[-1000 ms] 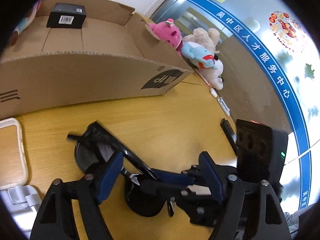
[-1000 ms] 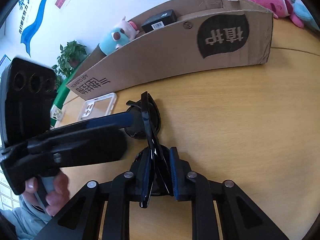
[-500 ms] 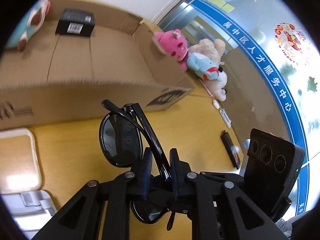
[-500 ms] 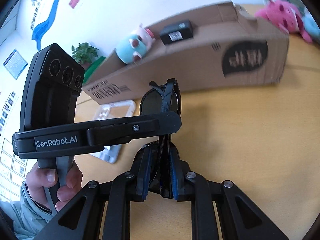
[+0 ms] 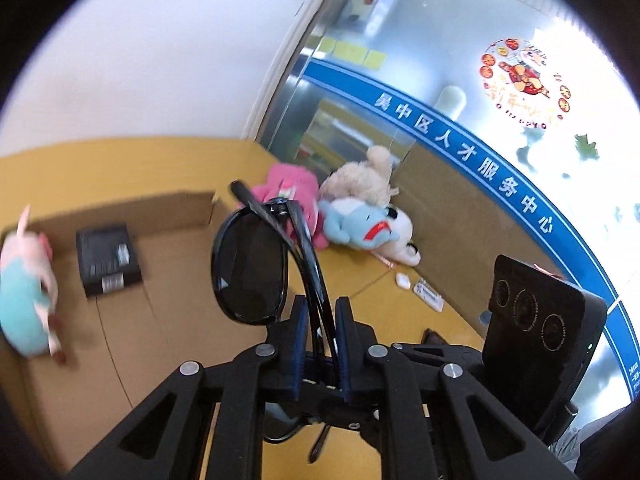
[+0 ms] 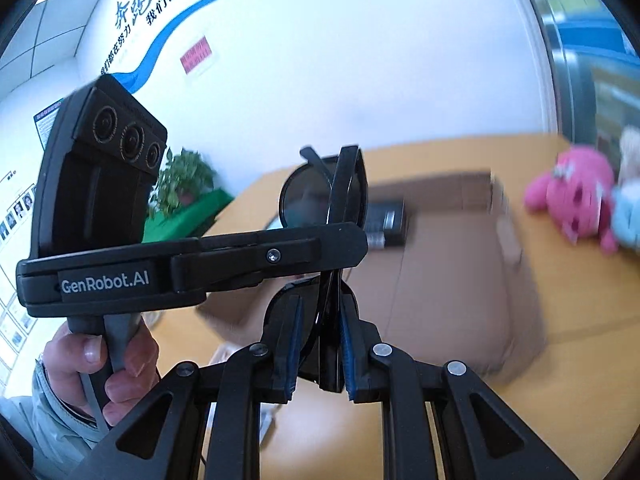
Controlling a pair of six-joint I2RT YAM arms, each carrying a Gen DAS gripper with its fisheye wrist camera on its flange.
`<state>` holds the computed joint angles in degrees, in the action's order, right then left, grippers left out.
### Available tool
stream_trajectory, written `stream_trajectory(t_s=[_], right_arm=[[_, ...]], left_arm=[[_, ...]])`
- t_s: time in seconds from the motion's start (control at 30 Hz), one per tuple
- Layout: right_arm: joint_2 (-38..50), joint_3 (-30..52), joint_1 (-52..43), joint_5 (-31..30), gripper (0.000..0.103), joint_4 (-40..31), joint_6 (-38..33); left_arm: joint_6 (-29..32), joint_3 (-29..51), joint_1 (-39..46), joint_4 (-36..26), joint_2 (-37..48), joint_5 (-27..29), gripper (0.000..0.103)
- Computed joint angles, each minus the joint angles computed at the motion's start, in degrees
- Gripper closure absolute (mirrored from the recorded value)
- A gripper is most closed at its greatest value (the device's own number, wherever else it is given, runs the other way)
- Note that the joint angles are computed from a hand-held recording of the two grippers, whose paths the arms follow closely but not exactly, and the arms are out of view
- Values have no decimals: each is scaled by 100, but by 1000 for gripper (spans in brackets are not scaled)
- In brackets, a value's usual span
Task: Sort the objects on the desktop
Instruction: 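Close the left gripper on the sunglasses while the right gripper carries them over the box, then lower the sunglasses into the cardboard box and open both grippers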
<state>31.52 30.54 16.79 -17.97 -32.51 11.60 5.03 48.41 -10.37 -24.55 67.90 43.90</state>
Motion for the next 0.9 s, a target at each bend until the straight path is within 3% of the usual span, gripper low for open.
stream_trajectory(t_s=[0.27, 0.53, 0.73, 0.9], right_arm=[[2010, 1483, -489, -107, 88, 771, -750], [3989, 2686, -1054, -517, 89, 1274, -1164], [5988, 4063, -1396, -789, 89, 1089, -1268], [7271, 4899, -1526, -788, 89, 729, -1352]], left_arm=[[-40, 1496, 18, 263, 1150, 43, 93], [-390, 3230, 52, 413, 3114, 181, 93], [-1006, 4790, 73, 339, 4982, 364, 93], [-1450, 6220, 55, -293, 6583, 456, 93]])
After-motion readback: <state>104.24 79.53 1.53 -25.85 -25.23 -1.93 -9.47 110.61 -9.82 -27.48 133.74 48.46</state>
